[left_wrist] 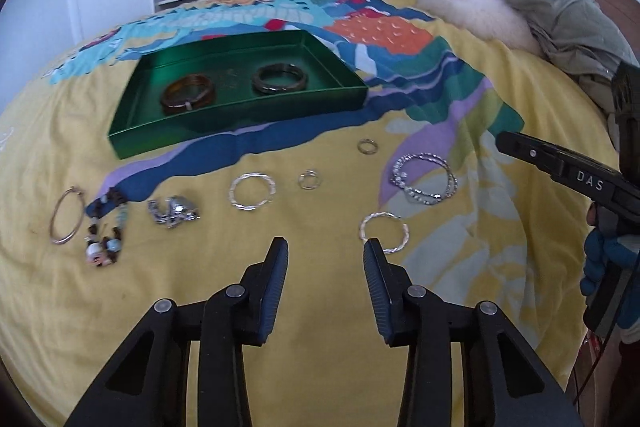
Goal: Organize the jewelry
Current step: 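Grasp the twisted silver hoop with the left tool while the right tool grasps the rhinestone necklace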
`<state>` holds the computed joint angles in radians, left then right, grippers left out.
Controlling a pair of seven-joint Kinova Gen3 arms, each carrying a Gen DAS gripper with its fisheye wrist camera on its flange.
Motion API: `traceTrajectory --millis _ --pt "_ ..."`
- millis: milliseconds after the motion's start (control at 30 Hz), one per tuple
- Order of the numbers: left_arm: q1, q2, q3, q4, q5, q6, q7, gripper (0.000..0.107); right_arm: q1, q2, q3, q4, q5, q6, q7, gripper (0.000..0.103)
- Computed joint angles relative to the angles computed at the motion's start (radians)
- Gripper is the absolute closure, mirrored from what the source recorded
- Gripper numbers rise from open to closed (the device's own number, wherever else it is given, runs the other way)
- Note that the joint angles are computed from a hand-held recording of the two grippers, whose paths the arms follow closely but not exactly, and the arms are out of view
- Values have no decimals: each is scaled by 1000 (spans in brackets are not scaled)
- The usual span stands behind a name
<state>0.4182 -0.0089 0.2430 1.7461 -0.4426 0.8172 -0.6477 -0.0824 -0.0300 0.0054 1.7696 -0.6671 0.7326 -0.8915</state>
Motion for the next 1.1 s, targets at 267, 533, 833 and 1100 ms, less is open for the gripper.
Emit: traceTrajectory --millis 267,533,833,1100 --pt "-1 123 -45 -87 127 -4 -168 79 4 116 -45 -68 18 17 18 68" --pt "27 188 -80 -127 159 21 -237 85 -11 204 -97 -128 126 23 -43 68" --pt "38 214 -107 -136 175 4 -257 92 -1 246 -123 -148 180 47 -49 73" --pt "80 226 -117 -151 109 14 -189 103 -8 242 -123 -140 215 38 -73 98"
